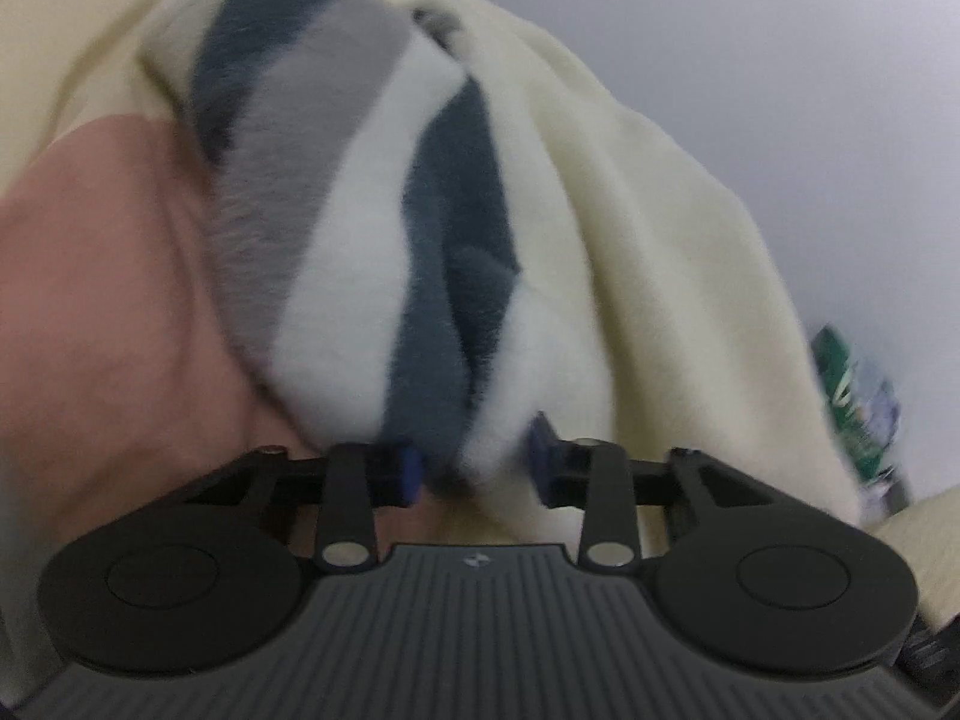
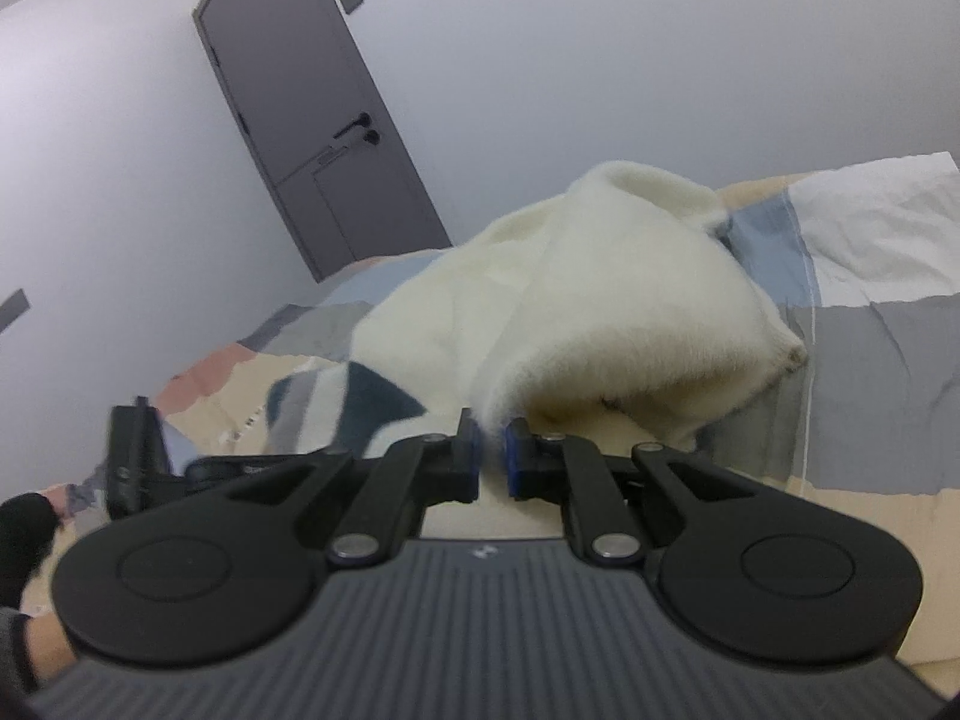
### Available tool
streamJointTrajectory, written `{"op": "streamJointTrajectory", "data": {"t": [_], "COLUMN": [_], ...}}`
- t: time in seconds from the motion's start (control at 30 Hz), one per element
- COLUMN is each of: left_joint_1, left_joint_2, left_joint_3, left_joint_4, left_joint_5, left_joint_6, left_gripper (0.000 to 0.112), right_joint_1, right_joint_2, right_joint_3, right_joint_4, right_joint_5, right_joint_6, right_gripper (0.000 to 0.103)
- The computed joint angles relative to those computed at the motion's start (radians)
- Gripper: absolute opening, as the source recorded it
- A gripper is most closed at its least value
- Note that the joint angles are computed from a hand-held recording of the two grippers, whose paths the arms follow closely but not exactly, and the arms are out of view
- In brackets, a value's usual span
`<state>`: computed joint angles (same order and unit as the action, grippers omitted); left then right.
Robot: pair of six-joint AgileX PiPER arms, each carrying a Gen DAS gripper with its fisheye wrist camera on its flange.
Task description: Fold large clothes
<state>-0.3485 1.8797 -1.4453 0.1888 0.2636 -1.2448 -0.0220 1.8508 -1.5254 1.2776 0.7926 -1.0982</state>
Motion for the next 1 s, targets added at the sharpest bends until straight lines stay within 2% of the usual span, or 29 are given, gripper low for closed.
{"op": "streamJointTrajectory", "data": {"t": [0.07, 0.13, 0.23, 0.4, 0.5, 0.6, 0.63, 0.67, 0.73, 0.77, 0.87, 1.0], "left_joint_1": [0.004, -0.010, -0.012, -0.033, -0.065, -0.097, -0.099, -0.099, -0.075, -0.074, -0.119, -0.091], "left_joint_2": [-0.032, -0.068, -0.122, -0.279, -0.411, -0.532, -0.555, -0.585, -0.608, -0.602, -0.524, -0.464], "left_joint_3": [0.024, 0.032, 0.049, 0.170, 0.244, 0.291, 0.286, 0.296, 0.281, 0.267, 0.202, 0.223], "left_joint_4": [-0.023, 0.087, 0.104, 0.389, 0.571, 0.633, 0.623, 0.622, 0.548, 0.530, 0.544, 0.469], "left_joint_5": [-0.008, 0.018, 0.041, 0.021, 0.078, 0.177, 0.205, 0.228, 0.263, 0.305, 0.464, 0.482], "left_joint_6": [0.015, -0.071, -0.078, -0.387, -0.561, -0.582, -0.562, -0.556, -0.474, -0.442, -0.426, -0.434], "left_gripper": [0.029, 0.026, 0.024, 0.022, 0.022, 0.021, 0.021, 0.021, 0.021, 0.021, 0.021, 0.022], "right_joint_1": [0.005, 0.011, 0.006, -0.018, -0.044, -0.076, -0.087, -0.089, -0.096, -0.089, -0.042, 0.000], "right_joint_2": [-0.008, -0.033, -0.081, -0.153, -0.207, -0.252, -0.269, -0.278, -0.297, -0.304, -0.303, -0.248], "right_joint_3": [0.014, 0.040, 0.089, 0.138, 0.164, 0.183, 0.191, 0.194, 0.207, 0.214, 0.234, 0.216], "right_joint_4": [0.001, 0.000, 0.021, 0.022, 0.027, 0.024, 0.024, 0.020, 0.009, -0.006, -0.085, -0.183], "right_joint_5": [-0.015, -0.038, -0.045, -0.034, -0.002, 0.072, 0.106, 0.126, 0.187, 0.198, 0.180, 0.140], "right_joint_6": [-0.020, -0.044, -0.080, -0.083, -0.097, -0.093, -0.100, -0.103, -0.109, -0.100, -0.046, 0.081], "right_gripper": [0.011, 0.011, 0.011, 0.010, 0.009, 0.009, 0.009, 0.002, 0.003, 0.003, 0.003, 0.005]}}
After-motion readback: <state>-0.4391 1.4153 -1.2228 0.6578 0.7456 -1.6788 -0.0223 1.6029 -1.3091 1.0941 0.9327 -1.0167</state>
